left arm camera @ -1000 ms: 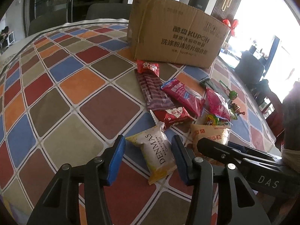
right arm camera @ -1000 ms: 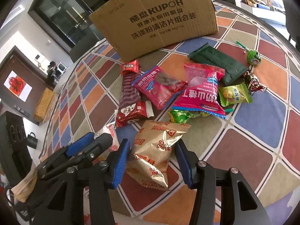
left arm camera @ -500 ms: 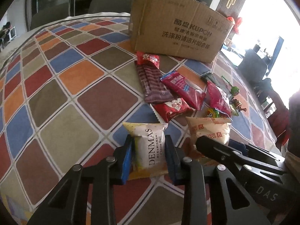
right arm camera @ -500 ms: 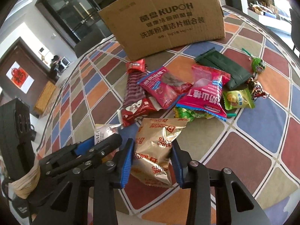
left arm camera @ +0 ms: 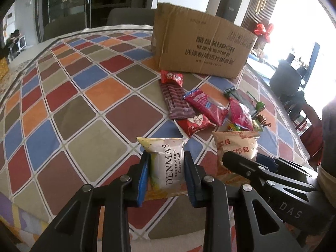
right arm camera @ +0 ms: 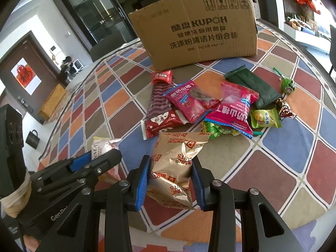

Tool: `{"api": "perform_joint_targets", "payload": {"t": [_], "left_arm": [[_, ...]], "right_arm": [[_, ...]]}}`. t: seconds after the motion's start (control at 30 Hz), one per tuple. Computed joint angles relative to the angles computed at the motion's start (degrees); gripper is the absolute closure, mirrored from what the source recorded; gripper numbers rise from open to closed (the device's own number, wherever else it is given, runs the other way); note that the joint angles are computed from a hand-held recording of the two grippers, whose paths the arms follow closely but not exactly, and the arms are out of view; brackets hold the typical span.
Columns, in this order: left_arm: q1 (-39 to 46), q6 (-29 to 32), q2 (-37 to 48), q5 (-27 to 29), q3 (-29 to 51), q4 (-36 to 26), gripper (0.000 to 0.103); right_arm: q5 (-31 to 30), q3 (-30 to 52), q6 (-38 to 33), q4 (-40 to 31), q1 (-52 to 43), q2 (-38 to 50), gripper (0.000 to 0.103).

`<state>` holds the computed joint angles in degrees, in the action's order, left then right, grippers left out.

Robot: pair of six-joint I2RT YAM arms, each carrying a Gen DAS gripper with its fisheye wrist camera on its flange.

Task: Organize snacks
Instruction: 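Lift both bags and carry them over the cardboard box with both tools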

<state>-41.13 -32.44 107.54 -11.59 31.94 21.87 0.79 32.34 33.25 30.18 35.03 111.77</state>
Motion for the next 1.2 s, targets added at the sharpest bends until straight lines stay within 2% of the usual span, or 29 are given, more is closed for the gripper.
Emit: {"api": "perform_joint_targets", "payload": {"t": [0.3, 0.6, 0.9, 1.2], "left_arm": [[-1.9, 1.3, -6.8, -4.1, 0.6, -3.5, 0.072], [-1.2, 5.0, -11.0, -6.6, 7.2, -9.1, 0.073], [1.9, 10.3, -8.2, -5.1, 18.2, -12.2, 0.073], [5.0, 15.2, -2.4, -3.0, 31.9, -17.7, 0.072]], "right_arm": [[3.9, -3.5, -3.1, 0.6, 0.5, -7.5, 0.064], [5.0, -1.9, -7.7, -3.5, -3.1, -15.5, 0.064], [3.6, 5.2, -13.2, -9.3, -9.1, -18.5, 0.064], [2.6, 16.0, -17.1, -14.9, -14.6, -15.4, 0.064]]}}
